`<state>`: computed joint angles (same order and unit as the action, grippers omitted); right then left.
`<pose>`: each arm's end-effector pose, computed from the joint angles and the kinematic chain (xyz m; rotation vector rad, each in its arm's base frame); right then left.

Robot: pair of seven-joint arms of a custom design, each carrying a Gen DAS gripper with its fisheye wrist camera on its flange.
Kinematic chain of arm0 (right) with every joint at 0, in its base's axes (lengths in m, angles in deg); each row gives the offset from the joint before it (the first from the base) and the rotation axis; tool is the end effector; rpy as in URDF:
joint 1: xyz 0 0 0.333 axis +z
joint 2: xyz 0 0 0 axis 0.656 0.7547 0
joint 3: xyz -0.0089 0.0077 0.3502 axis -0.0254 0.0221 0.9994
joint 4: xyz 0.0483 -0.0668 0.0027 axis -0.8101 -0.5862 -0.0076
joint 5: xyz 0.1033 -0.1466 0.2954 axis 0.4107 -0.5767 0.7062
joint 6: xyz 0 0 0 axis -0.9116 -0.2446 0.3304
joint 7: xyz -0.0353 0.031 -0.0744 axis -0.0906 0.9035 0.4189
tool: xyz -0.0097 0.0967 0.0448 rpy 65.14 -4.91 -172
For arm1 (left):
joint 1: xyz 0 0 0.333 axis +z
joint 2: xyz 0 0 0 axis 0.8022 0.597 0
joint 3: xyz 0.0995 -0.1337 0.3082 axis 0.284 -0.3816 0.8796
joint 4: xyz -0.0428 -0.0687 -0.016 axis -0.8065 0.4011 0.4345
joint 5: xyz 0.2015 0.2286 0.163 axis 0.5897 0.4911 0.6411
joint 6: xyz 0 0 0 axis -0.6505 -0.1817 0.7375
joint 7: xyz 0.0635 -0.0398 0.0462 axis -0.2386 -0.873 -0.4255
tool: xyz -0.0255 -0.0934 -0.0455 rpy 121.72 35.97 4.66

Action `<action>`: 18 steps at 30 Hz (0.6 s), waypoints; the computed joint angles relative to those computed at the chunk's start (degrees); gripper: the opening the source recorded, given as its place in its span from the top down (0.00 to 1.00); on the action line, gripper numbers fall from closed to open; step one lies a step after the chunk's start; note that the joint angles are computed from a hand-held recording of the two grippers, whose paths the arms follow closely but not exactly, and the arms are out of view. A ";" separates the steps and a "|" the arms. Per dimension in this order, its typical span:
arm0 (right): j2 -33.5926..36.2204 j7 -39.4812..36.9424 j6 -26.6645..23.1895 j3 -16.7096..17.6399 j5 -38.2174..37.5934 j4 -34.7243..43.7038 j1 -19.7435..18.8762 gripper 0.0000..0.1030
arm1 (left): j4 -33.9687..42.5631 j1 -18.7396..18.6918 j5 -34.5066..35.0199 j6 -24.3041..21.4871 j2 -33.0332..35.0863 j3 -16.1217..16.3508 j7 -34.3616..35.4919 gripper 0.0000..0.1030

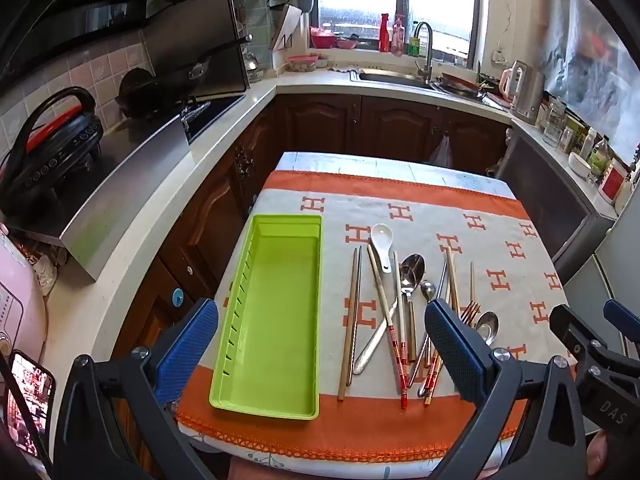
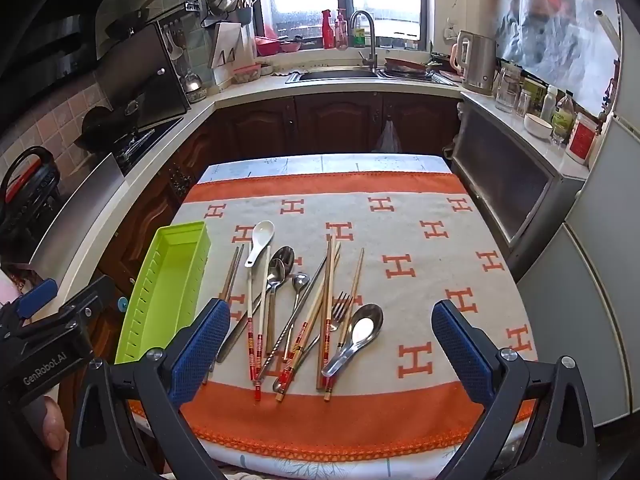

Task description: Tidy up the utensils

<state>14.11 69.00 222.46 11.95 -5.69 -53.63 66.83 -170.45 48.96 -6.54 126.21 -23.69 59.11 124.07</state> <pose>0.5664 0.2720 0.5642 -1.7061 1.8562 -0.6913 0.5637 -0.1335 0.5607 -1.8165 1.6851 -0.6956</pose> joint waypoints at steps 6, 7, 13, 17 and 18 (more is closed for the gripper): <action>0.14 -0.42 0.71 -0.41 -0.56 -0.21 0.25 0.01 | 2.74 0.03 -6.59 -4.97 2.77 -0.52 4.28 0.01; 0.24 -0.36 0.75 -0.33 -0.42 -0.18 0.21 0.01 | 2.92 0.39 -7.90 -5.34 2.69 -0.56 5.49 0.01; 0.23 -1.53 1.71 -0.03 2.00 -0.53 -0.57 0.01 | 3.63 -0.38 -8.21 -6.20 3.49 -0.57 5.51 0.01; 1.09 -3.14 1.79 -0.06 4.06 -0.09 -0.94 0.01 | 4.05 -0.77 -7.86 -6.39 3.84 -0.58 5.69 0.01; 1.28 -3.59 1.89 -0.13 4.58 -0.06 -1.00 0.01 | 4.27 -0.89 -7.78 -6.69 3.99 -0.59 5.75 0.01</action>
